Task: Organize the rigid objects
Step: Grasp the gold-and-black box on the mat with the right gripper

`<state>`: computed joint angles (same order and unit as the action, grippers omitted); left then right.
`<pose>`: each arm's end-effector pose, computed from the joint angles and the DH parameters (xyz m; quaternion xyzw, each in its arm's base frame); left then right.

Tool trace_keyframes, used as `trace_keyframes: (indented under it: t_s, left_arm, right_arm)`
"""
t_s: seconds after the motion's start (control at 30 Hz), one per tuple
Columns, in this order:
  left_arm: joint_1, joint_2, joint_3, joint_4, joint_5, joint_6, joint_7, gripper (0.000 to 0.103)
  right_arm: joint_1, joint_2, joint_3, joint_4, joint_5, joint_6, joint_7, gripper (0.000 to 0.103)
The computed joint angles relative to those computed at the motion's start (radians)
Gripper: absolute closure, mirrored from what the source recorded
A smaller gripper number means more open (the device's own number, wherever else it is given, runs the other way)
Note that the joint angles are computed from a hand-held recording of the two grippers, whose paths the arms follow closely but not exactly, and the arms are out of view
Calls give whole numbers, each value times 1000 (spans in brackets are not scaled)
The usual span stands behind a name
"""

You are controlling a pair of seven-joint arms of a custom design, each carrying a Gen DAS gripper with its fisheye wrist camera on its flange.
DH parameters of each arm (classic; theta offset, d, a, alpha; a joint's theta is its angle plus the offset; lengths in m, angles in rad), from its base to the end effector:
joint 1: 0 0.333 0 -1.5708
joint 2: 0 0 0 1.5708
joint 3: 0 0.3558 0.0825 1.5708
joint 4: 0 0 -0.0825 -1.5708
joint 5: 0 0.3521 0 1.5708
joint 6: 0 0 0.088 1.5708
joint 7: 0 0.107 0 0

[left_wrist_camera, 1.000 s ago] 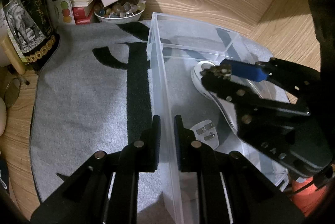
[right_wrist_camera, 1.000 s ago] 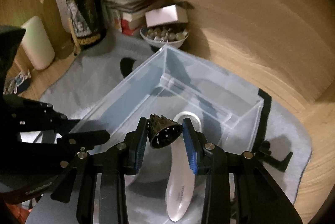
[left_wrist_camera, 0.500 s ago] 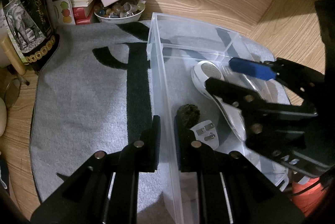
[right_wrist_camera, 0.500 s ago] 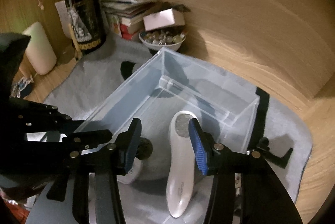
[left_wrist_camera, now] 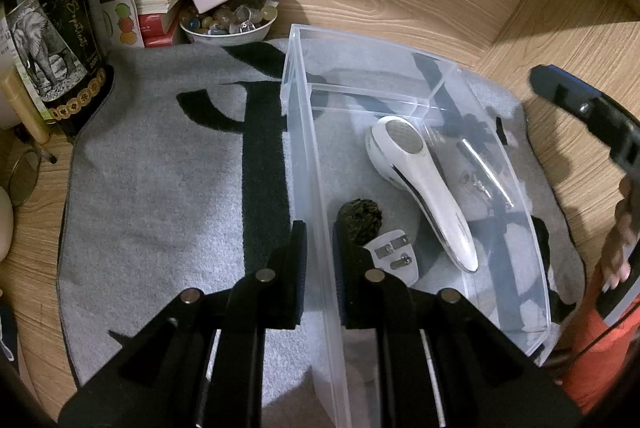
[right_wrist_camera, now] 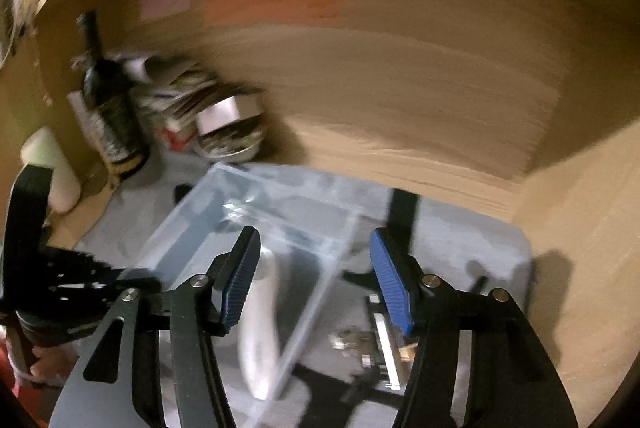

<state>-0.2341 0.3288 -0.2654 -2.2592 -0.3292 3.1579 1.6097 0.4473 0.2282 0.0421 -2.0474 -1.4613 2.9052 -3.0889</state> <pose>0.5233 -0.2422 0.3455 -0.6177 0.7318 -0.2780 0.0754 0.4859 0.3253 0.4206 -0.7074 0.5704 -0.2712 0.3174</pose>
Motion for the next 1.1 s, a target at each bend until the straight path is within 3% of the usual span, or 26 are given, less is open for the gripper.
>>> trace_keyframes:
  t_s: [0.2, 0.33, 0.73, 0.8, 0.9, 1.0, 1.1]
  left_arm:
    - [-2, -1, 2, -1, 3, -1, -2, 91]
    - [-5, -1, 5, 0, 5, -1, -5, 91]
    - [2, -1, -3, 0, 2, -3, -3, 90]
    - [4, -1, -4, 1, 1, -4, -3, 91]
    - [1, -1, -1, 1, 2, -3, -3, 91]
    - [5, 0, -6, 2, 0, -3, -2, 90]
    - [5, 0, -6, 1, -1, -2, -2, 91]
  right_arm:
    - [-37, -41, -12, -67, -13, -31, 87, 43]
    - [-66, -16, -16, -84, 29, -31, 62, 43]
    - [-91, 113, -64, -105, 360, 6, -222, 44]
    - [-67, 115, -104, -111, 330, 50, -192, 43]
    - [-61, 111, -111, -119, 364, 58, -236, 43]
    - [-68, 119, -78, -116, 461, 26, -369, 44]
    - [-27, 122, -116, -114, 428, 33, -346, 47]
